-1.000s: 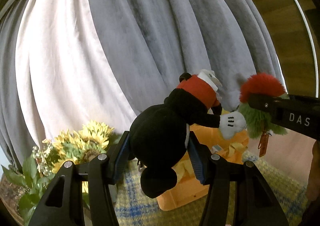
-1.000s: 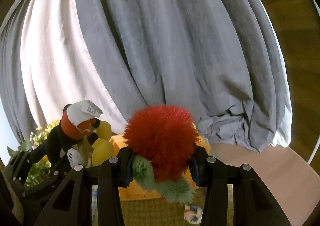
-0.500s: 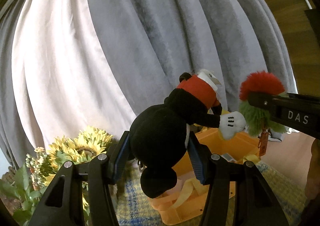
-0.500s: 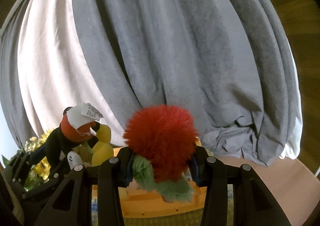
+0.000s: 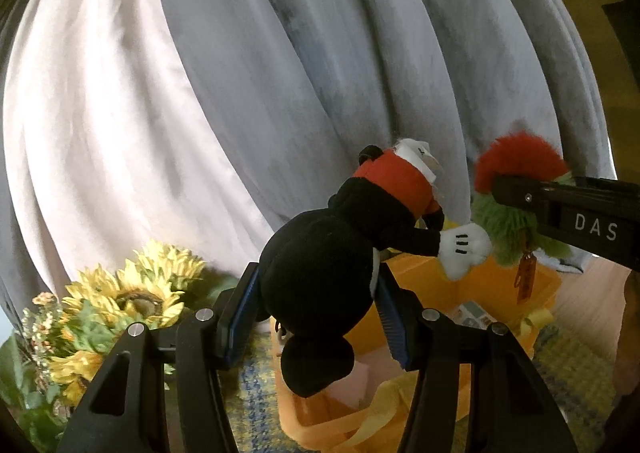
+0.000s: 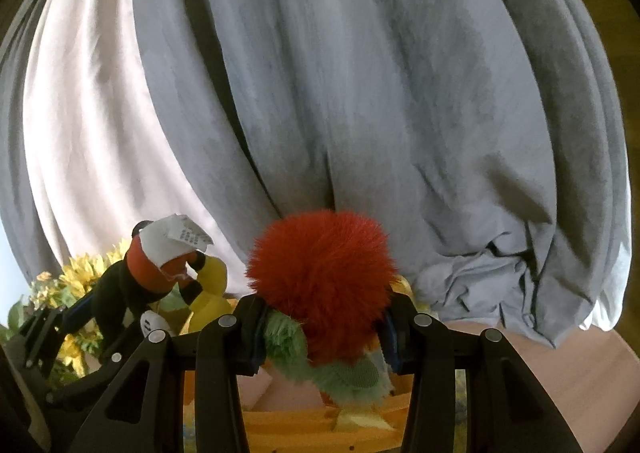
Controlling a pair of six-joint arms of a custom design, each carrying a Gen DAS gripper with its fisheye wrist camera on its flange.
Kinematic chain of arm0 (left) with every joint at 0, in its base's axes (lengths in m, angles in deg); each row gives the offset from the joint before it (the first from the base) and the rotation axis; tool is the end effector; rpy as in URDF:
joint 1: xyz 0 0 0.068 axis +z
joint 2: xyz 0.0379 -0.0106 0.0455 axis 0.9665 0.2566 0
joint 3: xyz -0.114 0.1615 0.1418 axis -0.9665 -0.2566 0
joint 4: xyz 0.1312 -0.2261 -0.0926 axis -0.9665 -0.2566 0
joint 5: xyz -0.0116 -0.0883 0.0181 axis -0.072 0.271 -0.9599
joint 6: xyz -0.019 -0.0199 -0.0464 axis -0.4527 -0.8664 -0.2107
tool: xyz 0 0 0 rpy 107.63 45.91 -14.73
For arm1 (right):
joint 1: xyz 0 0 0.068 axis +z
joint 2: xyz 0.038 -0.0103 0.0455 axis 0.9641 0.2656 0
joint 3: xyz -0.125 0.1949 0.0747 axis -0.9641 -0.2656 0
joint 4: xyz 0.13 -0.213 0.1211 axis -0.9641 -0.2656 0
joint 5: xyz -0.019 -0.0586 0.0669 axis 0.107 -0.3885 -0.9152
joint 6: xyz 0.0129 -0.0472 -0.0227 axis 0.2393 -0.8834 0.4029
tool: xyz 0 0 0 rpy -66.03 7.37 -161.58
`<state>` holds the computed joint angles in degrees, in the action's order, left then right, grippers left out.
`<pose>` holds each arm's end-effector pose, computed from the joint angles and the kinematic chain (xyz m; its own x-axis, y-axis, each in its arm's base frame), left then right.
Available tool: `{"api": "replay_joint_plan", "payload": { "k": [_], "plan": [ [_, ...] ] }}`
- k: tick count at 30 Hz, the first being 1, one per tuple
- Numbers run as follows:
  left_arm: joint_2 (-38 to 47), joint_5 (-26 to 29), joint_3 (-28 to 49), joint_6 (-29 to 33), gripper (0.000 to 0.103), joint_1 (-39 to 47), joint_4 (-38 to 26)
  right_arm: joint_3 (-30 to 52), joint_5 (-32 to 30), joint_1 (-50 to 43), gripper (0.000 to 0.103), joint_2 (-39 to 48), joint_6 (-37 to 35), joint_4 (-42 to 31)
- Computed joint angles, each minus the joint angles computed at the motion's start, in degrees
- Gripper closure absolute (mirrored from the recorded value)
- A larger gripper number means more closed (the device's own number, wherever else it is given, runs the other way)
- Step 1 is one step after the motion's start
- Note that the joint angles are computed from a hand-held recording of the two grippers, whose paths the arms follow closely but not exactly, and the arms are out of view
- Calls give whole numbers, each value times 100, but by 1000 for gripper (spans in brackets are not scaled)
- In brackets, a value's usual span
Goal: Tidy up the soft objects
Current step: 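Lift and carry the Mickey plush and red parrot over the orange crate with both grippers, then open both grippers to drop the Mickey plush and parrot into the crate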
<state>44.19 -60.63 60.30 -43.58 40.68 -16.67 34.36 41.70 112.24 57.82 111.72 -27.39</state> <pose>0.3010 -0.1920 0.2942 -0.1878 0.3284 -0.9257 0.3099 0.9141 0.2614 0.2705 0.1786 0.3102 -0.3051 0.2300 -0.9241 0.1930 0.9652 0.1765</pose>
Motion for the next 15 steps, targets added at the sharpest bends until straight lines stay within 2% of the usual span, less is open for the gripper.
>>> {"api": "replay_joint_plan", "payload": {
  "k": [15],
  "plan": [
    [1299, 211, 686, 44, 48, 123, -21, 198, -790, -682, 58, 809, -41, 107]
  ]
}}
